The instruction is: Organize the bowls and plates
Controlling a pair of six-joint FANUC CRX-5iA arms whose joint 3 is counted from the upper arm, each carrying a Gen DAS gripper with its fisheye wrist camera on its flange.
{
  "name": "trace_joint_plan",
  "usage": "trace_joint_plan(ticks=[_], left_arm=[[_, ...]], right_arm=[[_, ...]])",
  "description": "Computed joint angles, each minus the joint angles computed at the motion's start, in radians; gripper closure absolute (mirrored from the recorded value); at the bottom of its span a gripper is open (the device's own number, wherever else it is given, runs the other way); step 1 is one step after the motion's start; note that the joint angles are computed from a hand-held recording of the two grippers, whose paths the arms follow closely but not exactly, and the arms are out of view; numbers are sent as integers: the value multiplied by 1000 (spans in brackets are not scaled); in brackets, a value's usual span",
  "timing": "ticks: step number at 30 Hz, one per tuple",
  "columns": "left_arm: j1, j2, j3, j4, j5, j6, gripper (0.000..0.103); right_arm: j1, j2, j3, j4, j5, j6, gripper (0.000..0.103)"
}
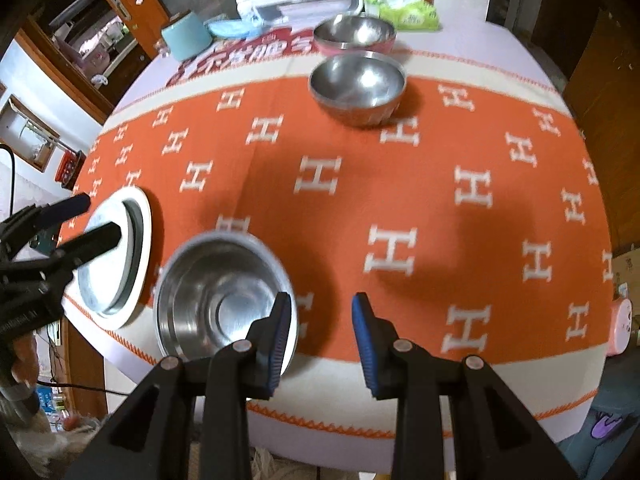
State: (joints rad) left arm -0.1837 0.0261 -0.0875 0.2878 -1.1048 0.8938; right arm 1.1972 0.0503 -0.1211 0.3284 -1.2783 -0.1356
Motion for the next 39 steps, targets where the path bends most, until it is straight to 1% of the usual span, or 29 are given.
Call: trace_joint_plan(ticks=[3, 7, 12, 17, 20, 21, 23, 26, 31, 37, 39], left_arm=[[-7, 24, 49, 17, 13, 15, 24], [-43, 71, 142, -16, 24, 53, 24], [-95, 142, 267, -40, 46, 82, 24], [-157, 261, 447, -102, 67, 145, 24], [-186, 360, 592, -152, 31, 206, 24], [-190, 392, 633, -154, 24, 217, 24], [-205, 455, 718, -187, 16, 252, 24], [-221, 532, 812, -232, 4, 286, 24], [-237, 690, 1033, -271, -115, 345, 24], [-244, 881, 1305, -271, -255, 408, 24], [-246, 913, 1341, -269, -263, 423, 24]], right_arm=[[-15, -16, 2, 32, -17, 28, 71], [-48, -31, 10, 63, -36, 72, 71], [-125, -48, 24, 106, -64, 145, 71], [-236, -49, 51, 148, -72, 251, 71], [-302, -55, 55, 143, -42, 281, 71], [-335, -54, 59, 132, -20, 303, 71], [-373, -44, 67, 121, -1, 327, 71], [-425, -12, 90, 107, 15, 377, 71], [-488, 17, 101, 85, 63, 439, 71], [-558, 55, 107, 46, 129, 479, 71], [-584, 76, 113, 24, 150, 492, 71]])
